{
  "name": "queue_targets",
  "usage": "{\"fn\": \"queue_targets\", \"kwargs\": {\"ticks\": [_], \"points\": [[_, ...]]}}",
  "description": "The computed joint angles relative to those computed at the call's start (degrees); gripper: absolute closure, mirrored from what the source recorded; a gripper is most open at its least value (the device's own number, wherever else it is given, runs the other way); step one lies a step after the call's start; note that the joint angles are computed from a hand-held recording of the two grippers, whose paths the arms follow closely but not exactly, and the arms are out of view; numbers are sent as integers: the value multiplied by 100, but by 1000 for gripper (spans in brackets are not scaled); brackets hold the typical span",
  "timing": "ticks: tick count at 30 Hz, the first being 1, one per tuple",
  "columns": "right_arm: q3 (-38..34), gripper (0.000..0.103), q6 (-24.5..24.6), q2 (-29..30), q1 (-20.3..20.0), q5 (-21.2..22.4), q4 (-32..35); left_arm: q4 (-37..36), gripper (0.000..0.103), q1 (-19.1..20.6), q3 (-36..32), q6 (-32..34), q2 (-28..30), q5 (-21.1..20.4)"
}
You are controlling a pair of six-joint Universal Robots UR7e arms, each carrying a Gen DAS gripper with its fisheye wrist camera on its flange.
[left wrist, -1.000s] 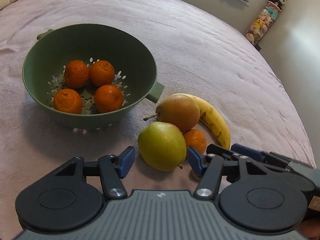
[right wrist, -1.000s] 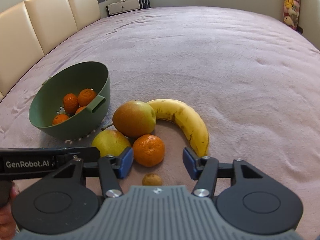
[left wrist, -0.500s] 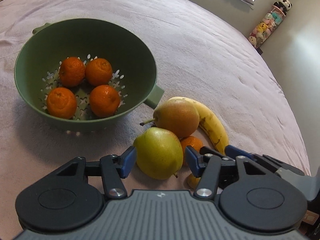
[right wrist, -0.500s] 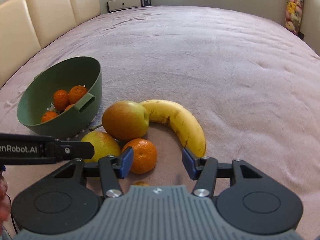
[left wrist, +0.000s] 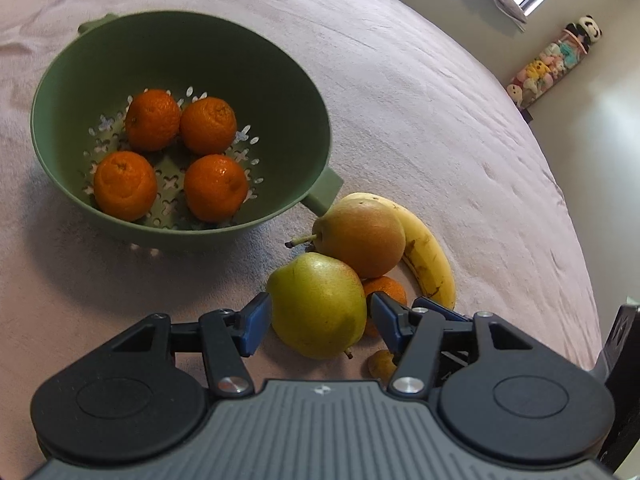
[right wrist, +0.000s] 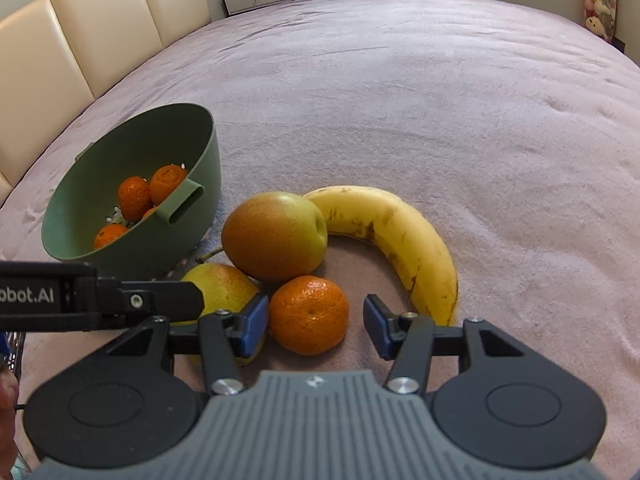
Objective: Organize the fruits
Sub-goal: 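Move both open tools back toward the pears and banana, then grasp the green pear with the left tool while the right tool grasps the tangerine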
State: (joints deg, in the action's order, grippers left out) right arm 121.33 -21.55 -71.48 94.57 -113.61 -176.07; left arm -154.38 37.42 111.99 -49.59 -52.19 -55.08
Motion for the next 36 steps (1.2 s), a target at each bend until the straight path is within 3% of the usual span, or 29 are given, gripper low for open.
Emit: {"fn": "queue_targets", "kwargs": {"ticks": [11, 12, 23, 36], "points": [[-25, 52, 648, -106, -284, 484, 373, -180, 28, 256, -23, -328, 129, -289], [-19, 57, 653, -118, -301, 547, 402, -260, 27, 283, -5, -329, 143, -307], [-3, 57, 819, -177, -418, 717, 481, -574, 23, 399, 36, -404, 231, -462], [49, 59, 748, -185, -384, 628, 364, -795, 27, 402, 94, -292, 271, -522]]}}
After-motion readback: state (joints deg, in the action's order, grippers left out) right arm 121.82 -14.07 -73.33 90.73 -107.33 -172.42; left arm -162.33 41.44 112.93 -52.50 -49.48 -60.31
